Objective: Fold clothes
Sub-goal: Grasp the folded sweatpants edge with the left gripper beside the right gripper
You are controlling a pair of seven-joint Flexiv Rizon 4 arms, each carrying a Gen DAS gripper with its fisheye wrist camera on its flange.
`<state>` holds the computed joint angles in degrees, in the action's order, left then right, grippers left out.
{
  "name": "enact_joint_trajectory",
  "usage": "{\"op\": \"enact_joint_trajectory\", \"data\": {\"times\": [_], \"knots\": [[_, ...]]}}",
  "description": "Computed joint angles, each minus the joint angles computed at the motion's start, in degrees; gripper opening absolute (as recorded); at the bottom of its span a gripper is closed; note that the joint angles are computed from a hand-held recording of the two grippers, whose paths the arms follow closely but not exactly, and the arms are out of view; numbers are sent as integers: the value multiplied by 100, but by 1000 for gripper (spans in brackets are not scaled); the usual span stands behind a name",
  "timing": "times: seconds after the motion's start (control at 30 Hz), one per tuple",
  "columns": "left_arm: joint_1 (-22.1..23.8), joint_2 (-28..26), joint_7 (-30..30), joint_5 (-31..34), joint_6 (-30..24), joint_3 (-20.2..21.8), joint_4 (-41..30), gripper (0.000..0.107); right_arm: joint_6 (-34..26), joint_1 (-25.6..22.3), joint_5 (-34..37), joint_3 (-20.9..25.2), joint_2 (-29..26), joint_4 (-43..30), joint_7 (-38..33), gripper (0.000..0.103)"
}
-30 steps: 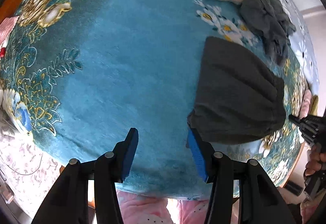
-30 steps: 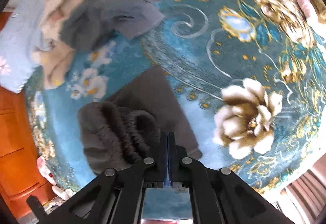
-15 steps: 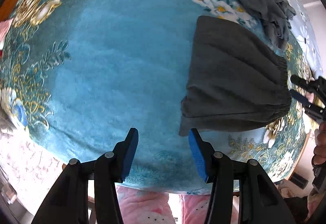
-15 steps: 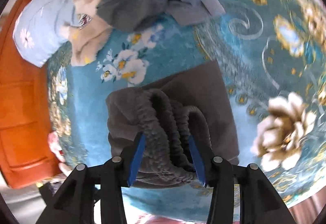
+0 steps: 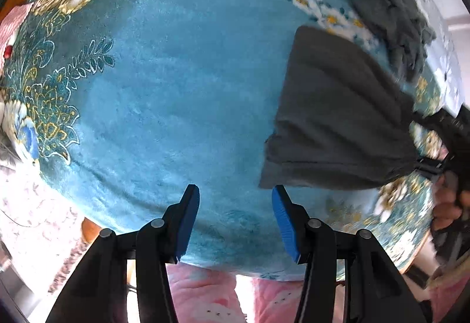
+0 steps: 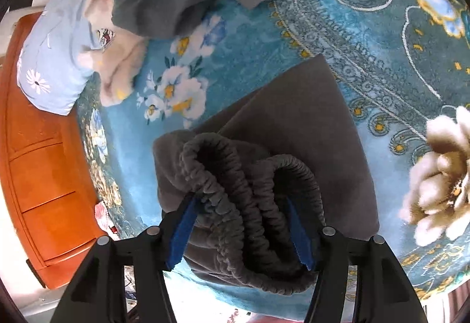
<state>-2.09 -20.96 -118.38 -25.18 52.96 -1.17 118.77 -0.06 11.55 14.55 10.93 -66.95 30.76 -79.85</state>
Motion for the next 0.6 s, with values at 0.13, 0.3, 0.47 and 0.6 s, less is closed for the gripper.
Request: {"op": "enact_joint_trajectory", "data": {"times": [0.13, 0.3, 0.47, 0.6], "knots": [[-32, 31, -196, -50, 246, 20, -15, 52, 210, -2, -19, 24, 212, 221, -294, 25], [-74, -1, -424, 17, 309, 12, -117, 52, 558, -290, 449, 305, 571, 520, -690, 21], [-103, -126, -457, 59, 191, -57, -310, 52, 790, -451, 578, 190, 695, 631, -642, 20], [-151, -330, -421, 200, -97, -92, -623, 52, 384, -341, 79, -151, 362, 366, -203, 23]]}}
